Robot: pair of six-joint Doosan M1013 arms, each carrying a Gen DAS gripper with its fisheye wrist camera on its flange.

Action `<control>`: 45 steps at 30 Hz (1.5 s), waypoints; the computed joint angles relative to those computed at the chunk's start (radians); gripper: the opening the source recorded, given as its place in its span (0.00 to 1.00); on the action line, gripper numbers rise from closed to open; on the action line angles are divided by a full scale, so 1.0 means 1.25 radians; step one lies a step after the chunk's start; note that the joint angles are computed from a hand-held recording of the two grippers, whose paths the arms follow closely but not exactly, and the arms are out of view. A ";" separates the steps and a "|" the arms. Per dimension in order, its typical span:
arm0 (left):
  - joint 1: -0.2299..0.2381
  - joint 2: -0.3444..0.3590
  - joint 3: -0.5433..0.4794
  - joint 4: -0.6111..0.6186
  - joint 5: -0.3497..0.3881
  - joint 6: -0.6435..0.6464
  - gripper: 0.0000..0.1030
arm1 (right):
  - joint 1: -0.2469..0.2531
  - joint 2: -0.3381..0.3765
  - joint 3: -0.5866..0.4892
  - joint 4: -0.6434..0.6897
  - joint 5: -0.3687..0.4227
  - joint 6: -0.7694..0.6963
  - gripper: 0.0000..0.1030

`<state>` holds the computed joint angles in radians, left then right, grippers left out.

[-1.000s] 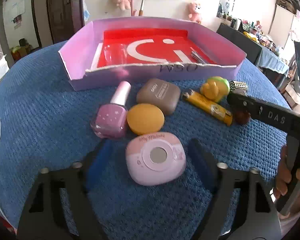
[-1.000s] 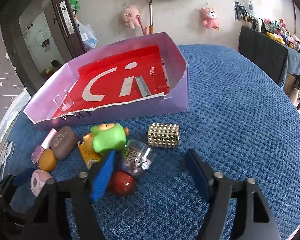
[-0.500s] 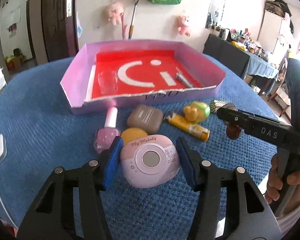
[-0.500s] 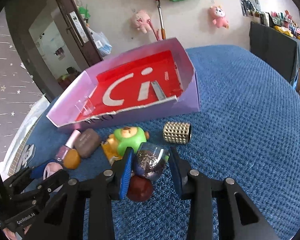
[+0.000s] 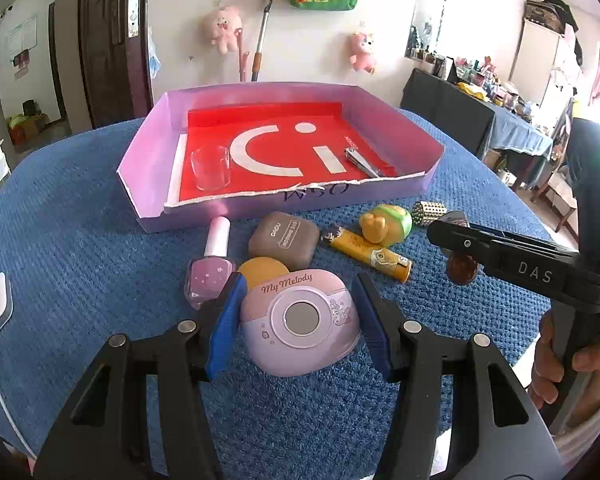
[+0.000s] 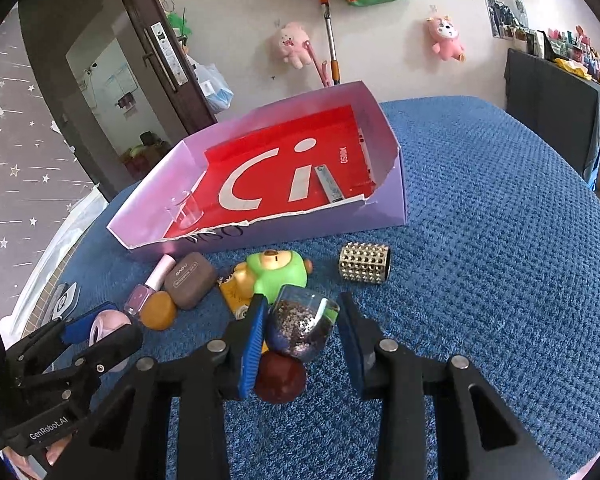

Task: Organize rigid objects
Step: 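Close the left tool on the pink round case while the right tool closes on the glass jar, then carry the pink case with the left tool into the box while the right tool carries the jar there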

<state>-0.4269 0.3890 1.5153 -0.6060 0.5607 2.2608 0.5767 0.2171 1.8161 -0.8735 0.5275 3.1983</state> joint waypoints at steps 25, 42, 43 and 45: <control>0.000 0.158 -0.280 0.002 0.198 0.048 0.51 | -0.092 0.053 -0.127 0.272 -0.077 -0.437 0.37; -0.021 0.266 -0.435 0.133 0.306 0.004 0.51 | -0.169 0.147 -0.231 0.675 0.020 -0.933 0.37; -0.022 0.268 -0.437 0.139 0.307 0.002 0.51 | -0.169 0.149 -0.234 0.671 0.024 -0.934 0.37; -0.023 0.275 -0.445 0.151 0.314 -0.003 0.51 | -0.169 0.152 -0.238 0.659 0.031 -0.929 0.37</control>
<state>-0.4563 0.7326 0.9585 -0.4173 0.9529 2.2565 0.3657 0.4072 1.5181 -0.0500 0.5659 2.0375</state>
